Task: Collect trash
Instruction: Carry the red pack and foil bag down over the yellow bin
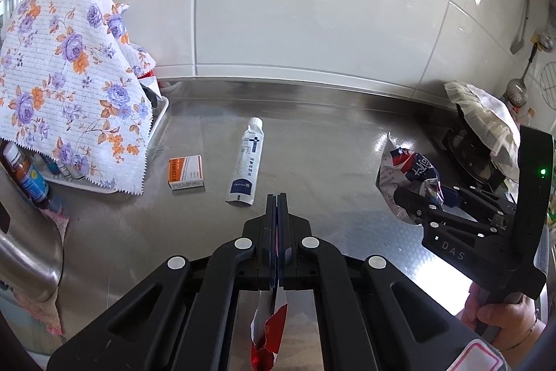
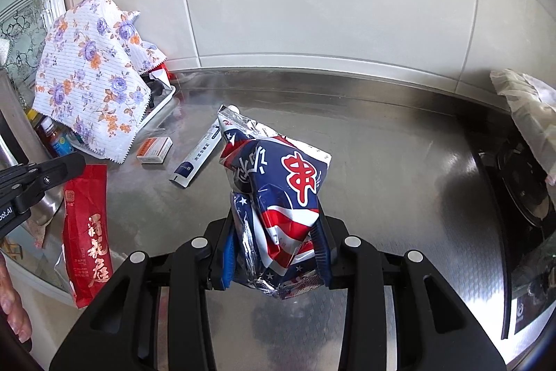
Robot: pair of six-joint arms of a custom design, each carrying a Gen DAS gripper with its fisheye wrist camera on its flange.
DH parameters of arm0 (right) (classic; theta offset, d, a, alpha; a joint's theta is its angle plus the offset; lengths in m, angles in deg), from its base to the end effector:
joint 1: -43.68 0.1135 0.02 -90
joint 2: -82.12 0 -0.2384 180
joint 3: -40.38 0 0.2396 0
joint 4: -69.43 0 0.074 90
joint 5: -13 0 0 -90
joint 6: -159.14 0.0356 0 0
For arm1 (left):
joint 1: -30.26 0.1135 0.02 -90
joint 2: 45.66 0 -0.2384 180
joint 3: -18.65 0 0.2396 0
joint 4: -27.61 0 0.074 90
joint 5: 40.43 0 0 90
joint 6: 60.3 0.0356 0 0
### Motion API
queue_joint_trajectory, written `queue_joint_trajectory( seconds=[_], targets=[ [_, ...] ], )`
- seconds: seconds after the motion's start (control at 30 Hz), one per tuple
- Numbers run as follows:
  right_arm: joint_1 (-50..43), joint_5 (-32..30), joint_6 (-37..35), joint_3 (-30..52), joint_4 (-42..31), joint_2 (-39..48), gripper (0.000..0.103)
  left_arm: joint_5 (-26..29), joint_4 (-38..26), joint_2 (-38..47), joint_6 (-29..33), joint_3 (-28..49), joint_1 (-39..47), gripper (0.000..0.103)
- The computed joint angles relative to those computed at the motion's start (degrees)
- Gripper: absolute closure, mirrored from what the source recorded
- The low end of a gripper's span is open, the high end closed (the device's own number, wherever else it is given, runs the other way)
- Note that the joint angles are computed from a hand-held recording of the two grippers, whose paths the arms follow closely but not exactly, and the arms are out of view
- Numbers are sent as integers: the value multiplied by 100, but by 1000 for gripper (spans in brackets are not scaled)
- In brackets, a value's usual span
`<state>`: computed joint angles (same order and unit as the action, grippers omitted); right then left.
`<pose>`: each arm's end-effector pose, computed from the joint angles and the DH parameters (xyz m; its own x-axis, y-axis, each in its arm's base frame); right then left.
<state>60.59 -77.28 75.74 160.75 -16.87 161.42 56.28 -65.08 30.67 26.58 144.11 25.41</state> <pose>0.2234 0.0681 0.4274 -0.7086 -0.0953 -0.6992 -0.2141 0.9732 0.0844 0.1986 -0.0210 0.4510 -0.6948 0.0047 -0.7192 0.1307 0.9842 -0.1198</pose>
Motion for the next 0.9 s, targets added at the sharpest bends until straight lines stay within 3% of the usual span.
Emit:
queue_joint_trajectory(
  seconds=[0.5,0.9],
  targets=[
    [631,594,555,83,-484,-566,65,-70,-533,-201,164,580,-317,101],
    [884,861,770,75,-780,-917,65,-254,-620,-665,47,246,-740,101]
  ],
)
